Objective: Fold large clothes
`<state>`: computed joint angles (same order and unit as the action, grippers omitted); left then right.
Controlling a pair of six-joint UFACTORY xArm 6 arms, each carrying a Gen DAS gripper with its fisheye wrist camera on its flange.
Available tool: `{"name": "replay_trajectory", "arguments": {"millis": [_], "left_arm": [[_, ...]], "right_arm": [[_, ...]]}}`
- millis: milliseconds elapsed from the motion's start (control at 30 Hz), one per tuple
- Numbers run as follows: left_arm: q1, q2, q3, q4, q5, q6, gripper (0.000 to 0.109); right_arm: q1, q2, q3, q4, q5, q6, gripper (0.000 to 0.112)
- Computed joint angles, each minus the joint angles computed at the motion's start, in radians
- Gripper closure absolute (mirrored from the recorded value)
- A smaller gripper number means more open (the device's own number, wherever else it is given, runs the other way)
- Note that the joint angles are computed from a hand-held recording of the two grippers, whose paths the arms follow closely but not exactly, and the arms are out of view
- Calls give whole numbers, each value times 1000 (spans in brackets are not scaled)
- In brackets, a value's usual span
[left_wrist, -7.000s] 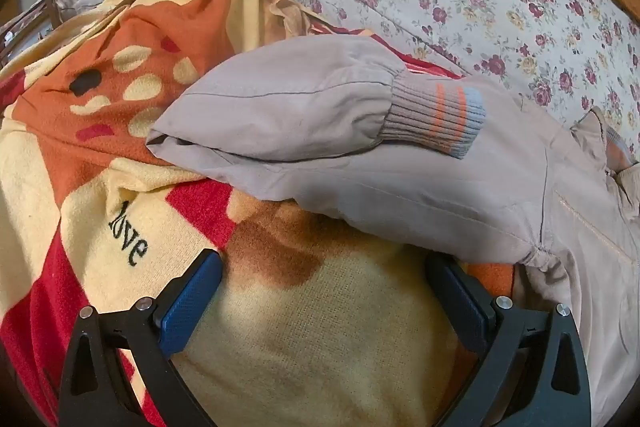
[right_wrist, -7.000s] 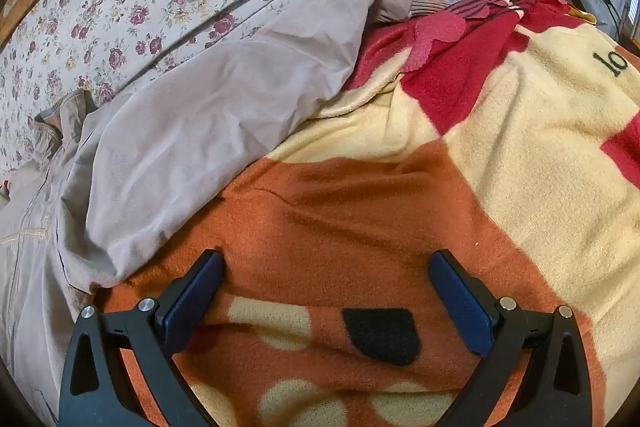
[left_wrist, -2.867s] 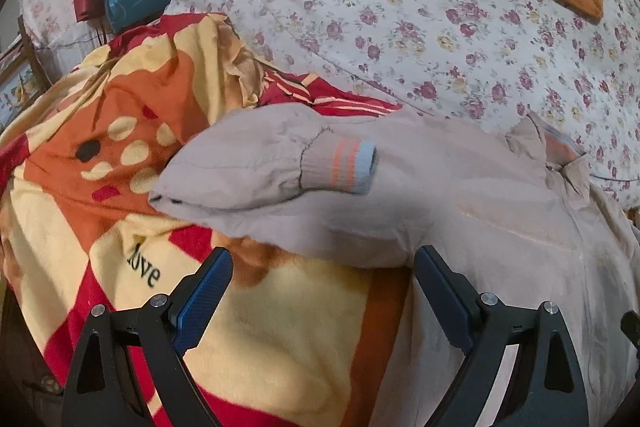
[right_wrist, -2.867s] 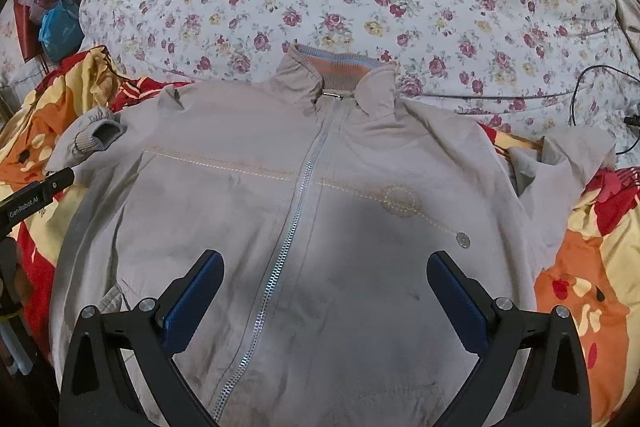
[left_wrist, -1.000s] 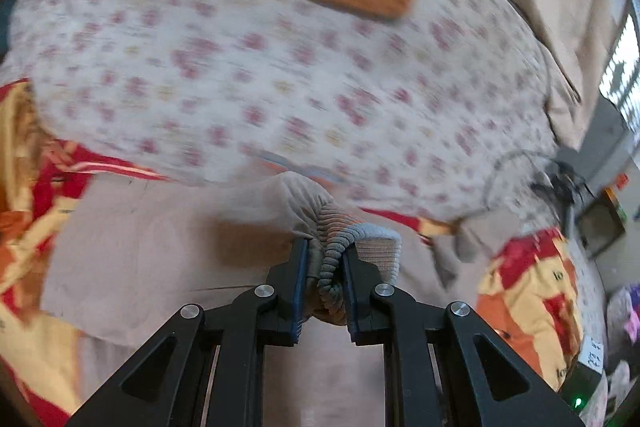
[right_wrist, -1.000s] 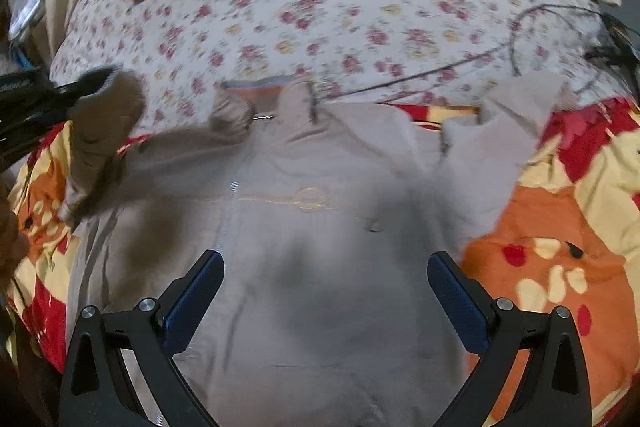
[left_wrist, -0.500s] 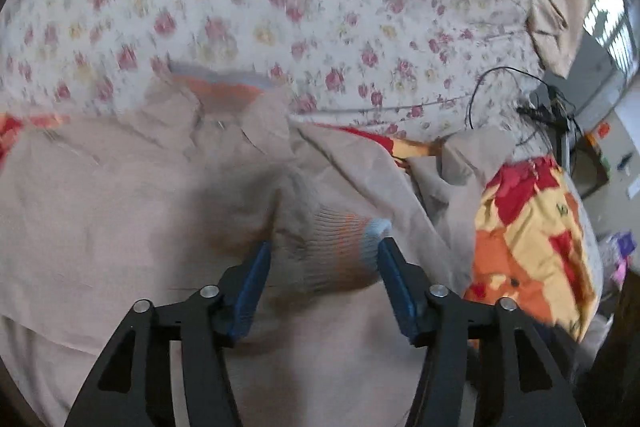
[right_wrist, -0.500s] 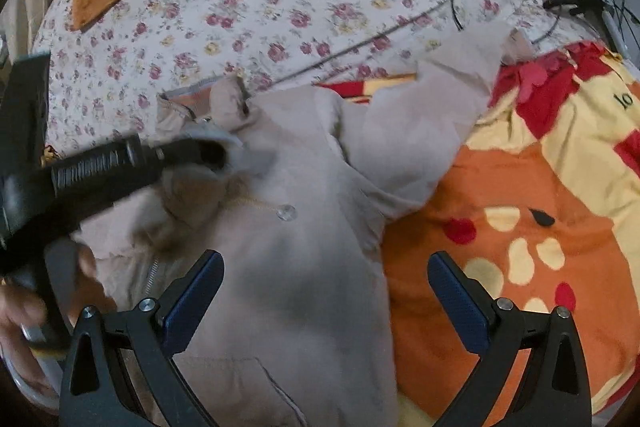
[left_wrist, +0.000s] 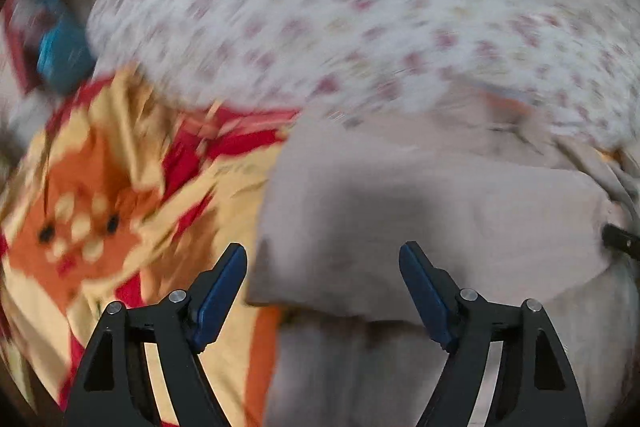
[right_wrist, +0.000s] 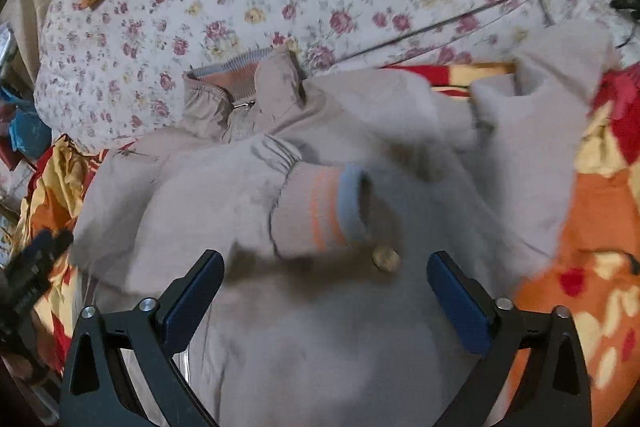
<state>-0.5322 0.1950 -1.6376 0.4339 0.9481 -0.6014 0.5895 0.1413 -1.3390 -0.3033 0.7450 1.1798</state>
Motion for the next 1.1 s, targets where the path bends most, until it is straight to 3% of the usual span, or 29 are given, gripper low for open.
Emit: {"name": "replay_trajectory", "arguments": {"millis": [33, 133, 233, 300, 367, 400, 467, 500, 567, 633, 733, 800, 900, 1000, 1100], "left_arm": [[13, 16, -16, -17, 3, -7, 33], [45, 23, -5, -49, -34, -16, 33], [42, 74, -58, -39, -40, -16, 32], [40, 96, -75, -39, -35, -15, 32], [25, 140, -131, -43, 13, -15, 32], [21, 148, -145, -46, 36, -13, 33], [29, 149, -150, -56, 39, -9, 33], [31, 134, -131, -54, 22, -17, 33], [34, 130, -132, -47, 3, -26, 33], [36, 136, -147, -41, -15, -31, 32], [26, 187, -210, -31, -4, -34, 32], [21, 237, -256, -26, -2, -28, 32], [6, 193, -198, -10, 54, -46, 32], [13, 222, -204, -42, 73, -47, 30], [27, 228, -186, -69, 38, -49, 29]], "right_arm": [[-3, 29, -29, 3, 7, -28, 56], [1, 38, -57, -71, 18, -3, 67], [18, 33, -95, -193, 125, 44, 75], [23, 31, -98, -232, 175, 79, 76], [9, 32, -78, -192, 161, 63, 74], [5, 36, -74, -167, 164, 47, 70], [1, 14, -51, -140, 159, 41, 52], [1, -18, -22, -139, 143, 62, 51], [11, -73, 19, -168, 147, 102, 52], [40, -103, 14, -232, 227, 149, 50], [50, -115, 7, -257, 182, 142, 51], [55, -75, -38, -241, 163, 87, 52], [49, 4, -101, -205, 128, 7, 56], [34, 99, -167, -162, 168, -45, 59], [17, 151, -182, -126, 202, -58, 59]]}}
